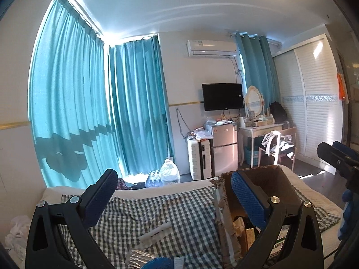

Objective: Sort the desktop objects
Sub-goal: 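Move both open tools back over the remaining pile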

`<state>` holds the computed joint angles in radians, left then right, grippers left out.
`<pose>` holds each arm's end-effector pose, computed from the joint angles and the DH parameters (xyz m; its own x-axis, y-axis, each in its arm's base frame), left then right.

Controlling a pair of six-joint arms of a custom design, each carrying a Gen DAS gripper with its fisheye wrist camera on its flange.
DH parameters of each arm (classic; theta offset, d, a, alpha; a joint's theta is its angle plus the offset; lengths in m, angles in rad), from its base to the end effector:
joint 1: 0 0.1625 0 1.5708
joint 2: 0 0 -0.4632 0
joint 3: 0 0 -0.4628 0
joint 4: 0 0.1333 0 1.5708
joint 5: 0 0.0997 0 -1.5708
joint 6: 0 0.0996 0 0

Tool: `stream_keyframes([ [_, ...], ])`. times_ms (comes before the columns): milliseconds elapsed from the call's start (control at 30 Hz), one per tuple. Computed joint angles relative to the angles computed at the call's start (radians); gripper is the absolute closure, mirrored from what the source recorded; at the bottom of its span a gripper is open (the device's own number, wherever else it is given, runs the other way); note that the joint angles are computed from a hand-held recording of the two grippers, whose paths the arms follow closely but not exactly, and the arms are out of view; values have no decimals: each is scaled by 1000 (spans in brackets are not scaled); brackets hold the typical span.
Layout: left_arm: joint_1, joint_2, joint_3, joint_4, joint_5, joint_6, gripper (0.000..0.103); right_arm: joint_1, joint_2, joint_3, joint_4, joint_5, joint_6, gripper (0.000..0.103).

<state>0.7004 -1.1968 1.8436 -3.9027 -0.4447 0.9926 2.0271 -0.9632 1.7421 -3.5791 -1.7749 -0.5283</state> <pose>-0.2917 -0.5379 0.4187 -0.5993 -0.1977 -0.7757 0.7588 0.1685 -0.6292 0.4184 -0.5957 0.2790 -0.7575 -0.3761 0.5336 -0.6129 0.1285 -0.7796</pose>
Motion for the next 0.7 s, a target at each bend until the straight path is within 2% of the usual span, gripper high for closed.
stream_keyframes([
  [100,-2,-38,22,-4,14,17,0,17,10,0,-23,6,-6,0],
  [233,-11,-47,11,-163,33,207,0,39,28,-4,-39,22,-23,0],
  [333,-13,-53,1,-269,33,332,0,48,42,0,-50,67,-34,0],
  [400,-11,-62,4,-305,24,377,0,59,53,-4,-35,70,-44,0],
  [533,7,-53,-24,-441,6,546,0,77,80,-18,11,72,-73,0],
  [633,27,-67,-13,-444,-8,560,0,91,92,-33,104,30,-42,0],
  [700,43,-71,-8,-432,-9,562,0,89,105,-41,138,44,-6,0],
])
